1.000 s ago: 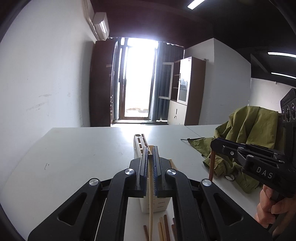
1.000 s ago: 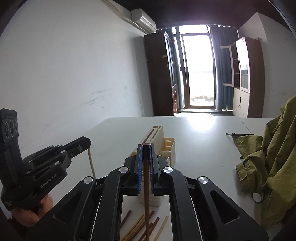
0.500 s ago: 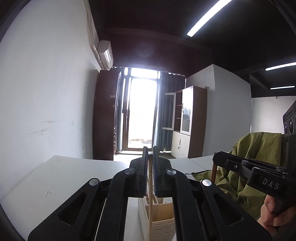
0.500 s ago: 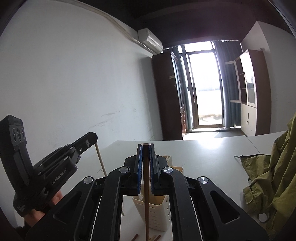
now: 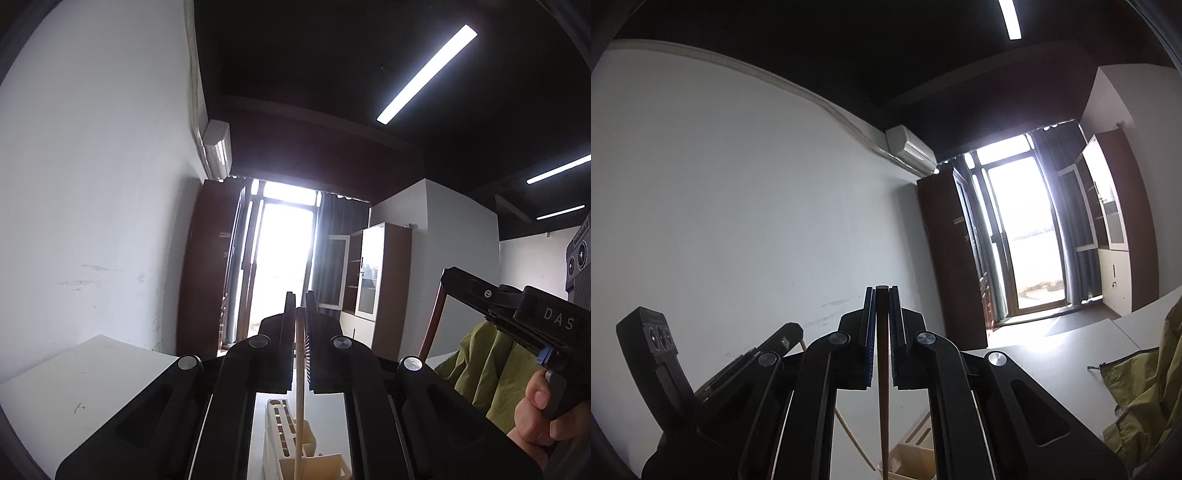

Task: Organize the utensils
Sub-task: 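Lift both held chopsticks and carry them above the white utensil holder, then lower both chopsticks into the holder and open both grippers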

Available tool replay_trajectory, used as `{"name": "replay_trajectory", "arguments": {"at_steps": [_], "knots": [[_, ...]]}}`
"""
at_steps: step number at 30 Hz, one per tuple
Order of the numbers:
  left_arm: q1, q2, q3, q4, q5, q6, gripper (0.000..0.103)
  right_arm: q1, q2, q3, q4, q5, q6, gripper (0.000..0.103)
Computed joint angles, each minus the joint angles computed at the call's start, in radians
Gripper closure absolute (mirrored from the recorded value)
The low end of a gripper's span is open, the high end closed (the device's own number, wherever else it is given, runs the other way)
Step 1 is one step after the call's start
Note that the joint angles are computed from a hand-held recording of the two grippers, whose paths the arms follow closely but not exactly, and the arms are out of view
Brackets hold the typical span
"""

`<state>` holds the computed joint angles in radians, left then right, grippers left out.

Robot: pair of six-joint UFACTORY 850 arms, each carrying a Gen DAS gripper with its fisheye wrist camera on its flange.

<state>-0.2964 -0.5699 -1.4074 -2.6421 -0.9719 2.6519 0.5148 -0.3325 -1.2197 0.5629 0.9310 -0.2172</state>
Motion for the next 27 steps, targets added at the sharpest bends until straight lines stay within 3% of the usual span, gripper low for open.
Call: {"name": "replay_trajectory", "arguments": {"at_steps": [9, 18, 27], "knots": [[-0.017, -0.037, -0.022, -0.033, -0.03, 0.05, 0.099, -0.02, -0.009, -0.013, -0.024, 0.052, -0.03, 0.096], [-0.024, -0.103, -0.106, -0.024, 0.066, 0.044, 0.099, -0.024, -0.066, -0.084, 0.089, -0.053, -0.148, 0.096], [-0.021, -0.11, -0.096, 0.072, 0.112, 0.017, 0.099, -0.02, -0.101, -0.099, 0.166, -0.125, -0.225, 0.095]]}}
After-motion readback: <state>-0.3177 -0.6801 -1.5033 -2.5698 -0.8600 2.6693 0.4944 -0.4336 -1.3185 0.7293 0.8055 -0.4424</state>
